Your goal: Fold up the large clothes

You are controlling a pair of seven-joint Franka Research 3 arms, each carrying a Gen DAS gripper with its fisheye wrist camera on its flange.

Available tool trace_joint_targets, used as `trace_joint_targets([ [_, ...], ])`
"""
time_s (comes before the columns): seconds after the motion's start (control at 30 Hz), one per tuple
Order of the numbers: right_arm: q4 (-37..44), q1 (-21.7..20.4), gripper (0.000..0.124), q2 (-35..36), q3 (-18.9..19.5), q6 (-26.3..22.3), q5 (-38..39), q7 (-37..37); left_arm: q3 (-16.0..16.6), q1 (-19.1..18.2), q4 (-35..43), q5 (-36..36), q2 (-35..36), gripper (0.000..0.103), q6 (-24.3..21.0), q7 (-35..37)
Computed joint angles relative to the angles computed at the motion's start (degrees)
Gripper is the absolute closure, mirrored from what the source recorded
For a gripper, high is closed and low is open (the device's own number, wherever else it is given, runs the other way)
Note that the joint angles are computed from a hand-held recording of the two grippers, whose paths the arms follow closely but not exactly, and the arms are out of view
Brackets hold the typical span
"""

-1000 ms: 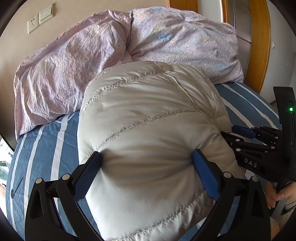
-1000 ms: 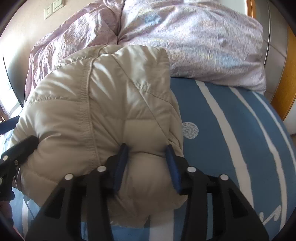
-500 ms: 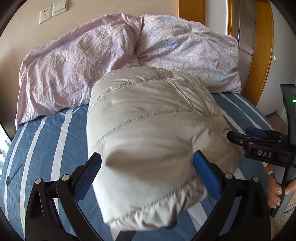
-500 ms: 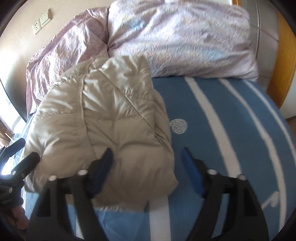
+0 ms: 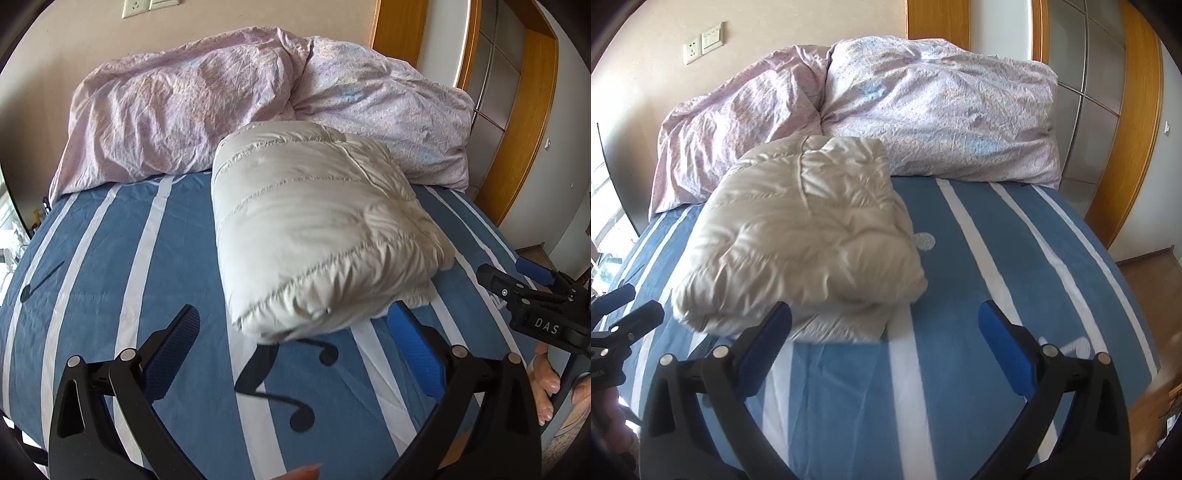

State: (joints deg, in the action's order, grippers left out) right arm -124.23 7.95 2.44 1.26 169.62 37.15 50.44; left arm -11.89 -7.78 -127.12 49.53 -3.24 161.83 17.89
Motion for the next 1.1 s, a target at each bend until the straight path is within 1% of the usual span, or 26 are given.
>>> trace_joint_targets([
  [0.13, -3.1, 0.5, 0.023, -2.7, 0.0, 0.1, 0.9, -1.2, -0.5, -0.5, -2.5, -3.2, -2.0, 0.001, -0.1, 0.7],
  [0.2, -4.6, 1.0, 0.023, -4.0, -0.2, 0.4, 0.8, -1.5, -1.2, -0.7, -3.1, -3.2, -2.7, 0.001, -0.8, -0.1],
  [0.43, -7.6, 2.3, 0.023, -7.4, -1.5, -1.2, 1.2, -2.3, -2.5, -1.1, -4.1, -3.4, -4.3, 0.001, -2.6, -0.9],
  [0.53, -8.4, 2.8, 0.023, -8.4, -2.0, -1.9, 1.2, -2.9, -2.5, -1.3, -4.7, -4.2, -4.8, 0.001, -2.7, -0.8],
  [0.83, -10.8, 3.8, 0.023, -10.9, -2.8, -1.8, 0.4, -3.4, -3.3, -1.5, -5.5, -4.7, -6.1, 0.001, -4.6, -1.5],
  [1.1, -12.7, 3.5, 0.023, -12.7, -3.2, -2.3, -1.5, -1.2, -3.5, -1.7, -6.2, -5.7, -6.9, 0.001, -5.3, -1.3],
])
